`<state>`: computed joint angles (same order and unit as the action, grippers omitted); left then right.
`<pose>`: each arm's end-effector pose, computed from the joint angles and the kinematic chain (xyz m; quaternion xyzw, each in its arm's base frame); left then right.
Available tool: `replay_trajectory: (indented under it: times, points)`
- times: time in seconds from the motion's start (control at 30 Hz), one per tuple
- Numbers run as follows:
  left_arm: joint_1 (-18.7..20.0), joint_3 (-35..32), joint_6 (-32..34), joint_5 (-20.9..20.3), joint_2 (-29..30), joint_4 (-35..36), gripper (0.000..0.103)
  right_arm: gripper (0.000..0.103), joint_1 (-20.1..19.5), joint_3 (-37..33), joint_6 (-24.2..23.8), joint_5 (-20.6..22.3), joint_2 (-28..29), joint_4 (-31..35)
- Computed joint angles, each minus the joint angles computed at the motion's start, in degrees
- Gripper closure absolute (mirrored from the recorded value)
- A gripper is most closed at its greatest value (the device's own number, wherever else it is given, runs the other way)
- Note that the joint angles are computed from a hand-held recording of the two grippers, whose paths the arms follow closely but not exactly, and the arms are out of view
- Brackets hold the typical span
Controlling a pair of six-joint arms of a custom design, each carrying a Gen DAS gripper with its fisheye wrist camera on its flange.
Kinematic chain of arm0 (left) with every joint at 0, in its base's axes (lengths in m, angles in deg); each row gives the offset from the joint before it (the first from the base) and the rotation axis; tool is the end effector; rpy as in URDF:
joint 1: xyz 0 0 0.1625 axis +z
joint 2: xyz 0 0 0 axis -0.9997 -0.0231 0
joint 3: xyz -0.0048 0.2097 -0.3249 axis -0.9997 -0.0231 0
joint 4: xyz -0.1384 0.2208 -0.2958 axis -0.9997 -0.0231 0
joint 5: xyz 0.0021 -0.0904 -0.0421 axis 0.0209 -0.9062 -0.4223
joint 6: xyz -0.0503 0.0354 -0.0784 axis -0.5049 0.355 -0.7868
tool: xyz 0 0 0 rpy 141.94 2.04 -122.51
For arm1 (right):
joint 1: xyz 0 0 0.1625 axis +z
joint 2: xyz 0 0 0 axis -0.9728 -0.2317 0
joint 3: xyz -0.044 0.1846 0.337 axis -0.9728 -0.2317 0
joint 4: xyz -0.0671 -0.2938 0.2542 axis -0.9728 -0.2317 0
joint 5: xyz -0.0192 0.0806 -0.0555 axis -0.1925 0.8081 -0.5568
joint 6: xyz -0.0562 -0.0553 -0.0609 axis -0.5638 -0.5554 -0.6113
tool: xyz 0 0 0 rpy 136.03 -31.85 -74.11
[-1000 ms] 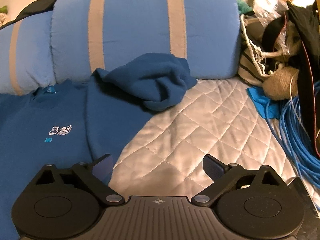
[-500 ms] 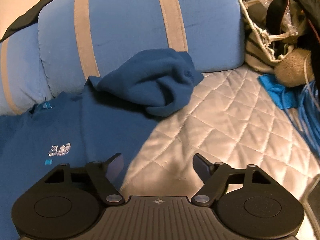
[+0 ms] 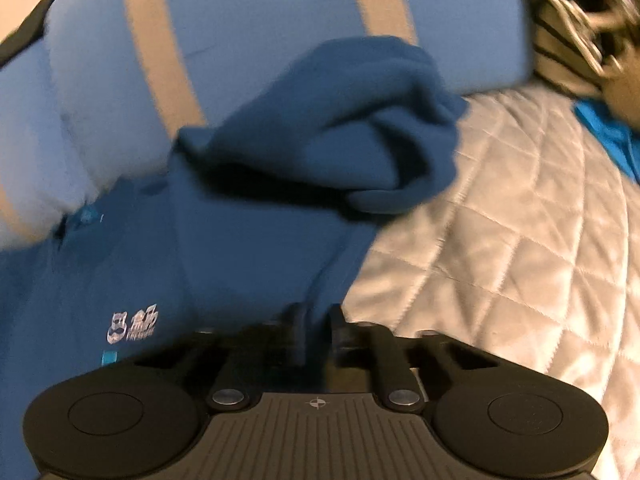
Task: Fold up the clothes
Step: 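Close the right gripper on the crumpled sweatshirt sleeve, then pull the held sleeve outward from the body with the right gripper, then release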
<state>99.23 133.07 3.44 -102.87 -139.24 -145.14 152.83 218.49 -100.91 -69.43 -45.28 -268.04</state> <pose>-0.3582 -0.2768 0.2017 0.2705 0.8745 -0.3445 0.2082 0.0101 -0.3305 0.3582 -0.1175 -0.8382 0.4319 0.3116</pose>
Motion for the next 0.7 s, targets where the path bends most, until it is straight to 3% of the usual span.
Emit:
replay_trajectory:
  times: [0.1, 0.2, 0.53, 0.7]
  points:
    - [-0.2, 0.0, -0.4, 0.4, 0.0, 0.3, 0.000, 0.094, 4.4, -0.6, -3.6, -3.9, 1.2, -1.1]
    - [-0.2, -0.1, -0.4, 0.3, 0.1, 0.7, 0.000, 0.095, 7.3, -0.5, -5.4, -5.0, -0.8, -1.0]
    - [0.1, 0.2, -0.4, 0.3, -0.3, -0.1, 0.000, 0.096, 14.0, 3.4, -3.7, -0.8, -13.4, 5.1]
    - [0.3, 0.0, 0.0, 0.1, -0.1, -0.1, 0.000, 0.096, 15.8, 6.9, -2.6, 3.0, -20.0, 11.7]
